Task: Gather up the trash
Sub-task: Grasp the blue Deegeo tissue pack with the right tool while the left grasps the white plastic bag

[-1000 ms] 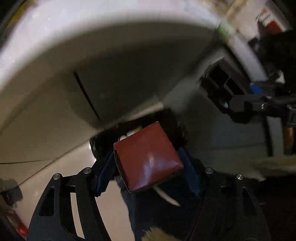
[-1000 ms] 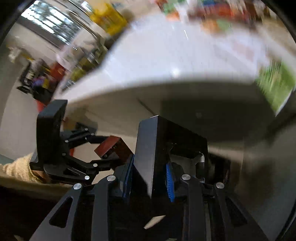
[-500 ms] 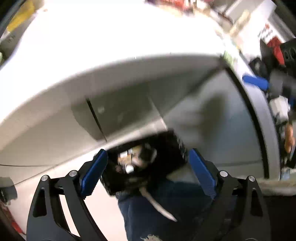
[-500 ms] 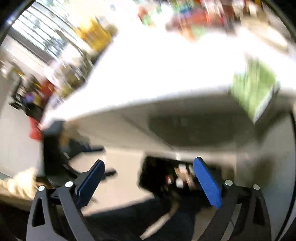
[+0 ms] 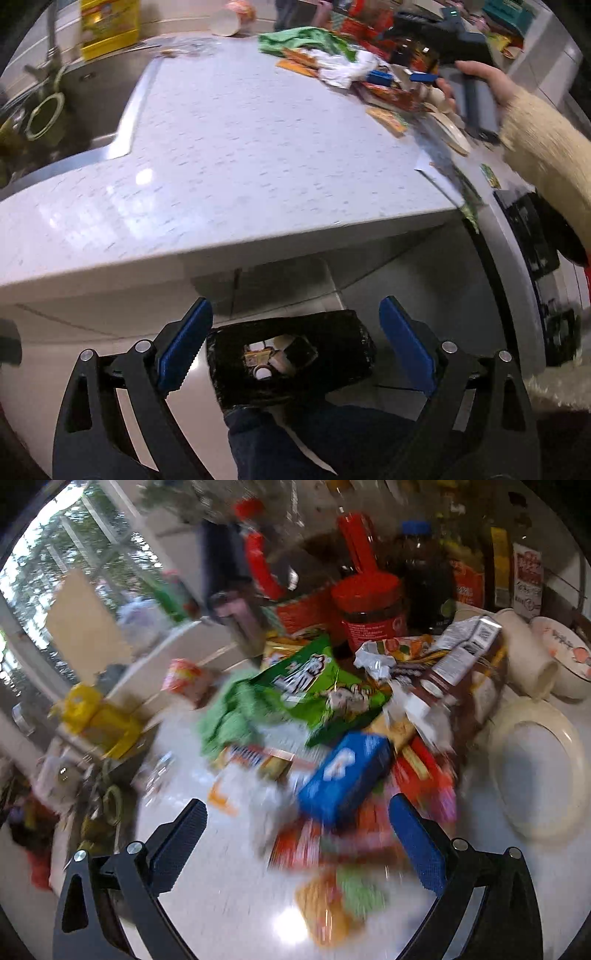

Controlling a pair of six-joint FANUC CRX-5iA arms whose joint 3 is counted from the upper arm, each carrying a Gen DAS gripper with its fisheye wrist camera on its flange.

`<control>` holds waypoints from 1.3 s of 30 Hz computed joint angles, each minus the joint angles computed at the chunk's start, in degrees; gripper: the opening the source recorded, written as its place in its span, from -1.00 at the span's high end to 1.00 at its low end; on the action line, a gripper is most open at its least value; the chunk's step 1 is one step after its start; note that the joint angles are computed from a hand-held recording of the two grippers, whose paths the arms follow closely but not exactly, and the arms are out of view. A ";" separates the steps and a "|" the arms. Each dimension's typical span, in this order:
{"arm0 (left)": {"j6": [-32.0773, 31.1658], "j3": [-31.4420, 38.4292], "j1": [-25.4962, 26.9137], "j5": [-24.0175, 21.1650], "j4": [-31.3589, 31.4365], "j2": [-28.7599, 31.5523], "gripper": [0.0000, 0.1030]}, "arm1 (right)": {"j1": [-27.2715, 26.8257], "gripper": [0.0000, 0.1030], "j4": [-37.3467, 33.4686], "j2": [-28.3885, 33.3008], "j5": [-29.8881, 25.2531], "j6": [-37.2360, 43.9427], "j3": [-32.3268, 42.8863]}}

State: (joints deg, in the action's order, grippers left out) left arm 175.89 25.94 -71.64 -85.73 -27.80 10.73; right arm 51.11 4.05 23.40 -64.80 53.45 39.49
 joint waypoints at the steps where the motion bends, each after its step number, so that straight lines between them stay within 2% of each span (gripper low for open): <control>1: 0.56 0.02 -0.02 -0.84 0.00 -0.12 -0.73 | 0.02 -0.89 0.75 2.48 -2.30 0.15 3.07; 5: 4.56 -1.12 -0.89 -3.47 -0.36 -1.17 -0.73 | -0.22 -0.73 3.11 9.94 -9.12 0.31 11.99; 6: 6.14 -1.73 -1.15 -3.79 -0.48 -1.64 -0.73 | -0.20 -0.55 3.73 11.00 -10.22 0.36 13.38; 7: 6.97 -2.39 -1.17 -3.78 -0.48 -2.15 -0.73 | -0.30 -0.21 3.86 12.26 -11.57 0.68 15.02; 8: 7.60 -2.75 -1.15 -3.89 -0.51 -2.49 -0.73 | -0.65 -0.04 3.10 13.74 -13.37 1.58 17.17; 12: 7.13 -2.95 -0.44 -3.76 -0.95 -2.98 -0.73 | -1.49 0.13 0.30 10.93 -10.57 2.54 13.56; 16: 1.11 -1.84 2.28 -0.87 -2.25 -3.29 -0.73 | -0.98 0.16 -0.27 3.64 -4.96 5.52 4.86; 19: -5.21 -0.29 5.77 2.28 -2.33 -2.80 -0.73 | -1.47 0.17 -3.22 -1.83 -1.33 6.98 -0.04; 25: -18.15 5.15 15.68 10.87 2.17 1.24 -0.73 | -2.83 0.16 -8.62 -13.47 3.32 9.26 -10.34; 27: -22.32 9.03 18.97 12.30 4.36 4.34 -0.73 | -2.49 0.16 -8.65 -16.20 4.25 8.52 -13.16; 30: -27.48 15.20 22.98 12.58 7.81 9.25 -0.73 | -2.33 0.16 -8.52 -20.72 5.51 7.34 -17.99; 33: -31.54 25.62 26.81 8.13 11.06 17.12 -0.73 | -2.26 0.16 -8.65 -23.93 5.89 6.18 -21.62; 35: -30.95 28.47 29.14 7.40 13.91 20.06 -0.73 | -1.90 0.16 -7.96 -25.00 5.67 5.80 -23.18; 37: -31.28 28.51 31.21 8.46 17.50 21.40 -0.73 | -1.91 0.16 -8.02 -26.08 5.21 5.44 -24.50; 38: -31.67 29.59 31.85 7.44 18.28 22.61 -0.62 | -1.95 0.16 -8.18 -26.40 5.09 5.20 -24.93; 39: -31.67 30.14 31.91 6.60 17.99 23.15 0.15 | -1.90 0.16 -8.22 -26.79 5.02 4.97 -25.48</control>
State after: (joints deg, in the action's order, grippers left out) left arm 144.22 56.08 -39.73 -79.13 -9.81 33.87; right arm 49.21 -4.16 -3.38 -59.78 58.42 14.02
